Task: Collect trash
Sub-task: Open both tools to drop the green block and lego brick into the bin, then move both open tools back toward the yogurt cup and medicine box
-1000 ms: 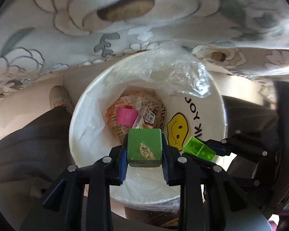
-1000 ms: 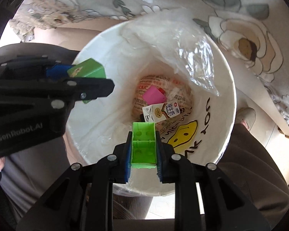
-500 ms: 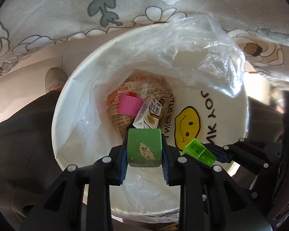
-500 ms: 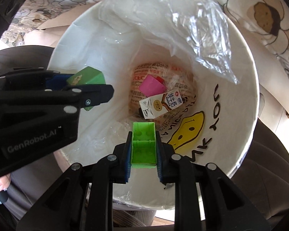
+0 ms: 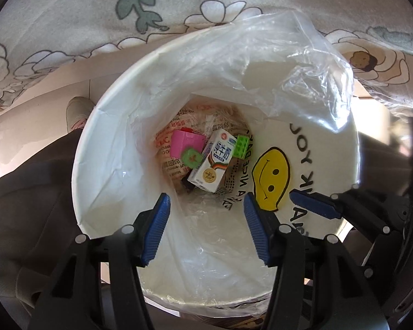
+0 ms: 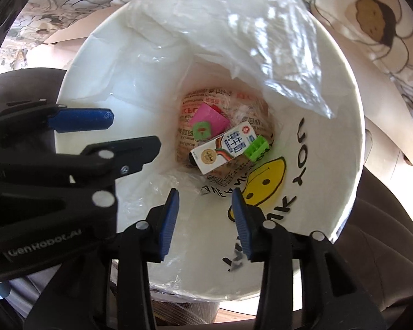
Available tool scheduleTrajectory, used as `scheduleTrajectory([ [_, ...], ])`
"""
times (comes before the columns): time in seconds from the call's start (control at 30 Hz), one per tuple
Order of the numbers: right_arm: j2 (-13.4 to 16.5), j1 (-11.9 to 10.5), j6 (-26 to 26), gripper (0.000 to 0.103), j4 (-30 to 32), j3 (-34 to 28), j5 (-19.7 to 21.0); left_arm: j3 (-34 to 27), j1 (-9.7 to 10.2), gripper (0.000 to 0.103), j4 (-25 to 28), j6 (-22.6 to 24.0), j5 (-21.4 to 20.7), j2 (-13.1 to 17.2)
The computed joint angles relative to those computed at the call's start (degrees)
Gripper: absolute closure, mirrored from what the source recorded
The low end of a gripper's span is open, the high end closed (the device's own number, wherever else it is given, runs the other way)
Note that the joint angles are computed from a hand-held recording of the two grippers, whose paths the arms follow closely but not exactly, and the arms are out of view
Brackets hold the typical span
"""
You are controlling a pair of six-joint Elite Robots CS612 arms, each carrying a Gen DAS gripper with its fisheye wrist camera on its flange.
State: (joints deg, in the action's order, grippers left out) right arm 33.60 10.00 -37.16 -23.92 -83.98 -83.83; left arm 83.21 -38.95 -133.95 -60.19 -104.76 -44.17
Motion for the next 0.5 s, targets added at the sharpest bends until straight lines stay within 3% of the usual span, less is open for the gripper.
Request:
scheduleTrajectory([
  [0.5, -0.4, -0.4, -0.7, 0.062, 0.3, -1.2, 1.0, 0.6, -0.09, 0.045, 1.6, -0.2, 2.3, -1.5],
])
